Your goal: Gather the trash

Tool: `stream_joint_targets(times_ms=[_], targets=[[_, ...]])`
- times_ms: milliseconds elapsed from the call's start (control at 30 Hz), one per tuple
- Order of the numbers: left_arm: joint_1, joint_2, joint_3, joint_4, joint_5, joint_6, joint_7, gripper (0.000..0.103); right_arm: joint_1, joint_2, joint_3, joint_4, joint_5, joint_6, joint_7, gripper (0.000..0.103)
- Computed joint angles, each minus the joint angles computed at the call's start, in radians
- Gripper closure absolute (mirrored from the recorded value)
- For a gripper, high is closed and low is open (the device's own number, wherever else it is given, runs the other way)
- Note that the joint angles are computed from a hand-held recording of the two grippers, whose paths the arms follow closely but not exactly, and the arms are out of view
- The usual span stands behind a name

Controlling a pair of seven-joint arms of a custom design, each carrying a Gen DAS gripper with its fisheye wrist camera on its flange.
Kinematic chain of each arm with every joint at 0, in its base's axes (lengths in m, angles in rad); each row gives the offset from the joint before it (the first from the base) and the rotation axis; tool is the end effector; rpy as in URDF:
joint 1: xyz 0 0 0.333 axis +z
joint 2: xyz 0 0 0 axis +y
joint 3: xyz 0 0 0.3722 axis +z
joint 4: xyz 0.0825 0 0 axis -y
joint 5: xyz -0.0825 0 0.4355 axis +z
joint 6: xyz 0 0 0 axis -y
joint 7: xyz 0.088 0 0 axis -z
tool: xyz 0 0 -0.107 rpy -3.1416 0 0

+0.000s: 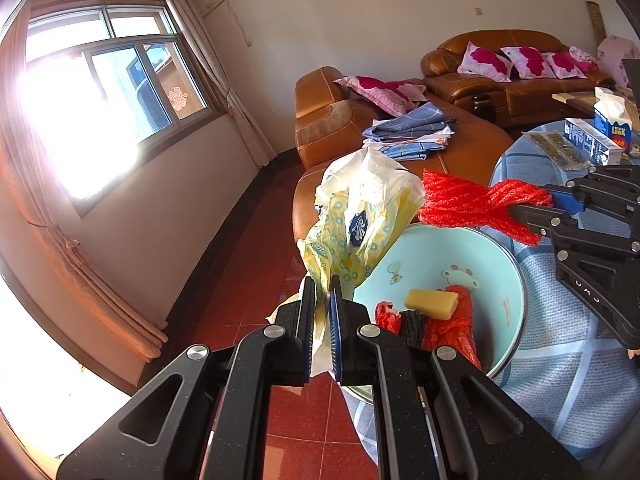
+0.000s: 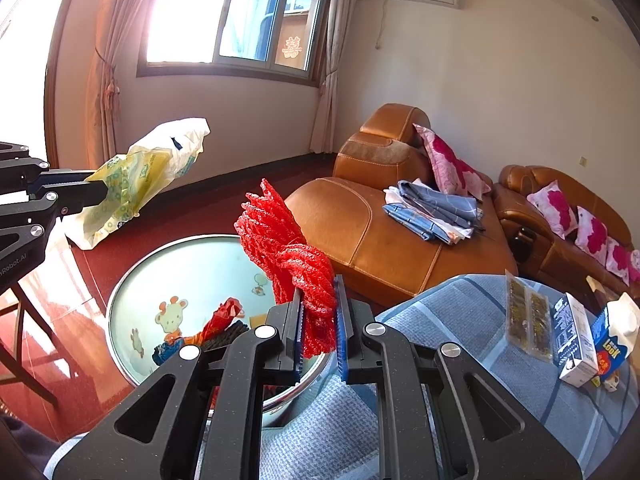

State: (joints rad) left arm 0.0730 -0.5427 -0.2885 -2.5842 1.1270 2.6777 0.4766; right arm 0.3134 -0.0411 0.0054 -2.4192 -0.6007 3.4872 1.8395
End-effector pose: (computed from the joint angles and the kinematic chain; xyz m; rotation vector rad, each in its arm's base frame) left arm 0.4176 -0.1290 0.5069 -1.4926 1.5450 -0.3960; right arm 0.4991 0.2356 0.4674 -1.9800 0.8793 -0.7328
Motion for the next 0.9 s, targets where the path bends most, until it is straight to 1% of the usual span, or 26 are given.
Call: stream_joint_targets(times_ms=[333,400,433,467,533,567,600,667,733,800,900], targets=[[0.001,0.028,0.009,0.013,0.014,0.022,0.004,0.096,0.001,0.002,-0.003,0.006,-0.026,-0.007,0.021,0.090],[0.000,0.032,0.012,0.015,0.017,0.038,0.005,0.093,0.002,0.004,-0.008,0.009,-0.057,-0.006,0.044,0.089],[0.003,0.034,0.008,0.016,0.021,0.037,0.000,0.093,0.000,0.006,-0.007,0.009,-0.060,-0.003,0.044,0.082],[0.004,0.036,0.006,0.018,0.024,0.037,-0.003,0.091,-0.004,0.003,0.000,0.002,-0.036,0.002,0.024,0.078],[0.003,0.038,0.009,0.016,0.025,0.048,-0.005,0.086,-0.007,0.004,0.007,-0.003,-0.002,0.008,-0.001,0.061],[0.007,0.037,0.005,0.015,0.033,0.048,-0.014,0.078,-0.009,0.001,0.010,-0.009,0.016,0.015,-0.013,0.056],[0.011,0.034,0.003,0.014,0.042,0.050,-0.023,0.069,-0.009,0.002,0.008,-0.009,0.014,0.019,-0.010,0.051],[0.013,0.033,0.002,0.012,0.053,0.052,-0.034,0.063,-0.011,0.002,0.008,-0.011,0.016,0.027,-0.011,0.050],[0.014,0.029,0.005,0.009,0.053,0.050,-0.043,0.057,-0.013,-0.003,0.019,-0.026,0.073,0.042,-0.061,0.048],[0.028,0.015,-0.001,0.003,0.075,0.049,-0.083,0.037,-0.013,-0.007,0.022,-0.037,0.110,0.064,-0.088,0.045],[0.036,-0.003,0.005,-0.006,0.100,0.060,-0.131,0.029,-0.014,-0.013,0.022,-0.056,0.166,0.107,-0.114,0.043]])
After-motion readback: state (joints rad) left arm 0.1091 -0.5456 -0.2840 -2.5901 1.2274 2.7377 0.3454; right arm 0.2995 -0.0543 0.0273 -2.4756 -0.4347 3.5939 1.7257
